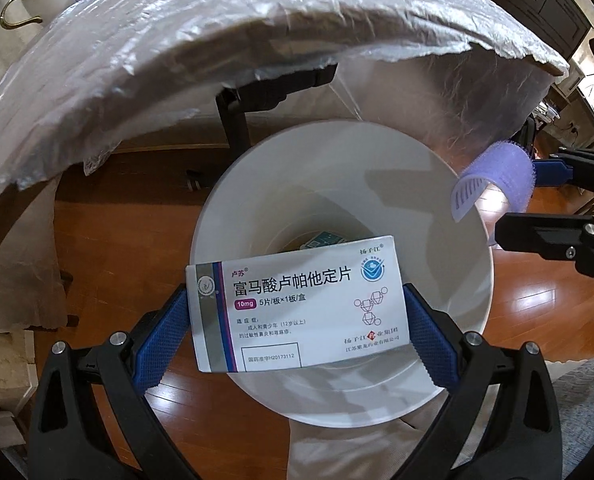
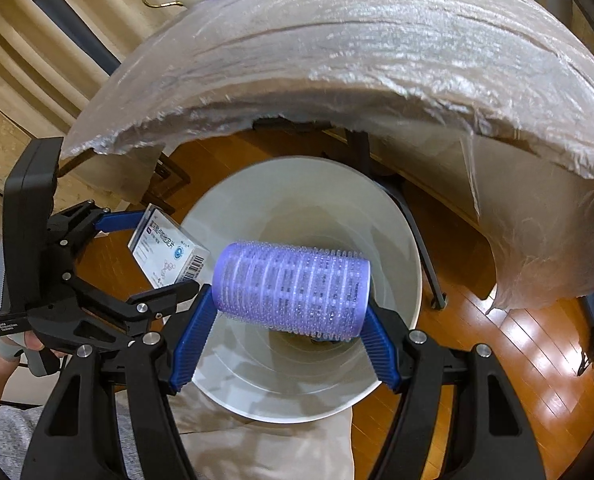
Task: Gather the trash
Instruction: 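Carry the medicine box and purple roller off the table over the bin, then open both tools to drop the medicine box and roller into the bin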
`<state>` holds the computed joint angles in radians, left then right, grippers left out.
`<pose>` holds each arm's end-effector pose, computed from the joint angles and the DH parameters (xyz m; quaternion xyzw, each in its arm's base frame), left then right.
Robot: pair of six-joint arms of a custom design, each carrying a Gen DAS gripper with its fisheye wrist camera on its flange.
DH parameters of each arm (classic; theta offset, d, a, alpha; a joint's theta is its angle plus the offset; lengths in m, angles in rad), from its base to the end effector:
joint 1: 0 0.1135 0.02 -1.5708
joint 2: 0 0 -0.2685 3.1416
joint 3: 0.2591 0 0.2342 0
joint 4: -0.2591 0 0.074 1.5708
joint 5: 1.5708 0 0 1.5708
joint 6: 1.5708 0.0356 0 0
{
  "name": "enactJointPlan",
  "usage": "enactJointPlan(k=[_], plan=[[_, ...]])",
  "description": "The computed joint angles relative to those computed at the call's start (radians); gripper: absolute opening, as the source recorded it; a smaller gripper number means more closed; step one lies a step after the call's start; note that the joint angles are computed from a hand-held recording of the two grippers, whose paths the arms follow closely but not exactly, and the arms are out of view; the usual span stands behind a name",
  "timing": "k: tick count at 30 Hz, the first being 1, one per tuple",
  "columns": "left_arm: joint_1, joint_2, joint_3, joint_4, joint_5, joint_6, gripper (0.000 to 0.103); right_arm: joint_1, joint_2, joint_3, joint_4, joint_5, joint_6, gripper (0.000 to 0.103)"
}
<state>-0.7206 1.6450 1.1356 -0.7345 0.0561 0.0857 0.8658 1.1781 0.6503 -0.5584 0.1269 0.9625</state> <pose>0.2256 -0.2008 0.2195 0.3911 0.9054 -0.0771 0.1459 0.1291 0.1448 0.2027 0.0620 0.9670 0.1521 0.1949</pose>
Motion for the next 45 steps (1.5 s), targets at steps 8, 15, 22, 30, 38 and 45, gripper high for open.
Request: enactJointPlan(k=[8,15,22,30,38,45], plan=[[0.001,0.006,-0.032,0.030,-0.003,0.013,0.100,0.024,0.048,0.061,-0.033,0.012,0.023,0.068],[0.011,0.025,-0.004,0.017,0.030,-0.006,0.100,0.033,0.030,0.060,-0.062,0.022,0.039,0.068],[-0.004,0.024,-0.014,0.031,-0.015,-0.004,0.100,0.051,-0.017,0.050,-0.094,0.058,0.084,0.086],[0.040,0.063,0.025,-0.011,0.117,-0.011,0.101,0.047,-0.030,0.066,-0.111,0.060,0.081,0.086],[0.050,0.031,0.010,0.017,0.097,-0.032,0.101,0.059,-0.021,0.132,-0.172,0.103,0.068,0.086],[0.082,-0.027,0.034,-0.016,0.225,0.033,0.101,0.089,-0.064,0.237,-0.274,0.164,0.084,0.086]])
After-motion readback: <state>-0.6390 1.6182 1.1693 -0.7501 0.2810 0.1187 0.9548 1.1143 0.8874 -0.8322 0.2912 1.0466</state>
